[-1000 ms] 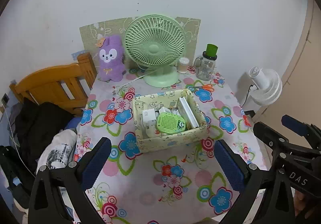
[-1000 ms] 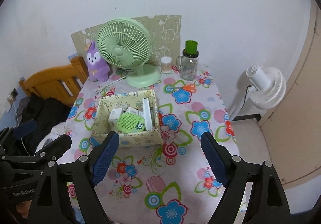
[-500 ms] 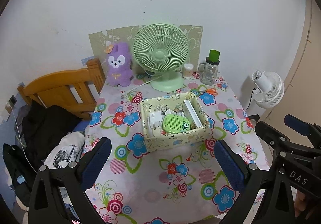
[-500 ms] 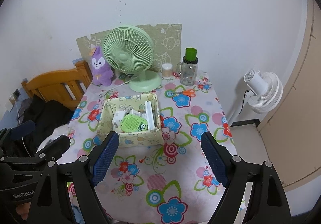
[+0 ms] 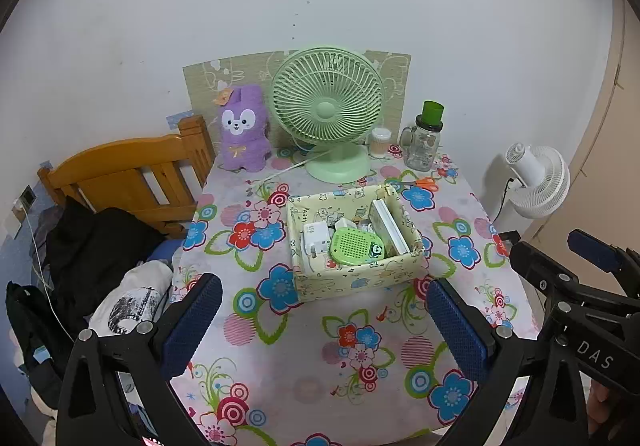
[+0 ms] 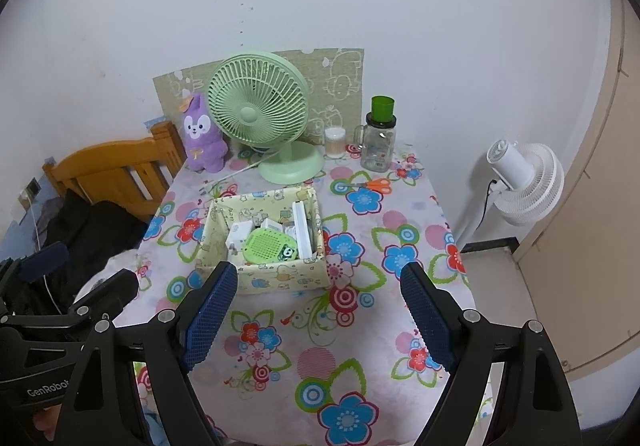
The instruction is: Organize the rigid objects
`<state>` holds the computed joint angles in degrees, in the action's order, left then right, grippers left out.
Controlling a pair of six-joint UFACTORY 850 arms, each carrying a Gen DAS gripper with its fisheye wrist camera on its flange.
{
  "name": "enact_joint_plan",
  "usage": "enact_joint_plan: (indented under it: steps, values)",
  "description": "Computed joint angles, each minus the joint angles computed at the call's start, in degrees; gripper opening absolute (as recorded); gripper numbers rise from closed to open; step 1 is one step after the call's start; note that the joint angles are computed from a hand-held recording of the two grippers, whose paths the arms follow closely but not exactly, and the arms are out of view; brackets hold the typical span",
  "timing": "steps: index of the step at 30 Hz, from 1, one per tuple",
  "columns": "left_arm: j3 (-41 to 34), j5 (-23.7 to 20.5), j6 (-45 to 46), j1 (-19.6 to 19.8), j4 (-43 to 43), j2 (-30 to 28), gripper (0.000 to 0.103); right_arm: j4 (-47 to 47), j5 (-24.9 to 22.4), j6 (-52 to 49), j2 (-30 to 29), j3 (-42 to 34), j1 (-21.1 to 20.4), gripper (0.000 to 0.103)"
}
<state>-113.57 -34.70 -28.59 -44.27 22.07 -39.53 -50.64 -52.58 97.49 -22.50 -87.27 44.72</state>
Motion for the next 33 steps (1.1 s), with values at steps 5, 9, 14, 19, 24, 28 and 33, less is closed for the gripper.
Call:
enact_joint_plan:
  steps: [5,9,14,19,24,28,33]
  values:
    - [0.3,0.1,0.1,0.1,0.1,0.2,0.103,0.0,-0.2,-0.1,-0.3,-0.4,0.1,0.086]
    - [0.2,0.1,0.0,0.1,0.2,0.1,0.103,-0.4,-0.4,0.0,-0.4,-0.5,0.1,0.086]
    - [0.4,0.5,-0.5,0.0,0.9,0.3,0.103,-0.7,-0.6,0.2,-0.4,-0.4,0.1,0.086]
    - [-0.3,-0.1,-0.7,0.0,1.2,-0.2,0.103,-0.7,-0.1,0.4,-0.1,0.0,0.0,0.086]
    - [-0.5,-0.1,-1.5,-0.4,2.5,-0.2,0.103,-1.1,0.4,0.5,0.5,0.7,-0.2,0.086]
    - [-0.8,-0.4,-1.6,-0.5,2.6,-0.3,0.103,-1.1,0.5,0.7,0.6,0.9,-0.2,0.086]
    - [-1.3,-0.7,-1.6,-0.5,2.7,-0.6,0.103,-1.3,0.8,0.9,0.8,1.3,-0.3,0.086]
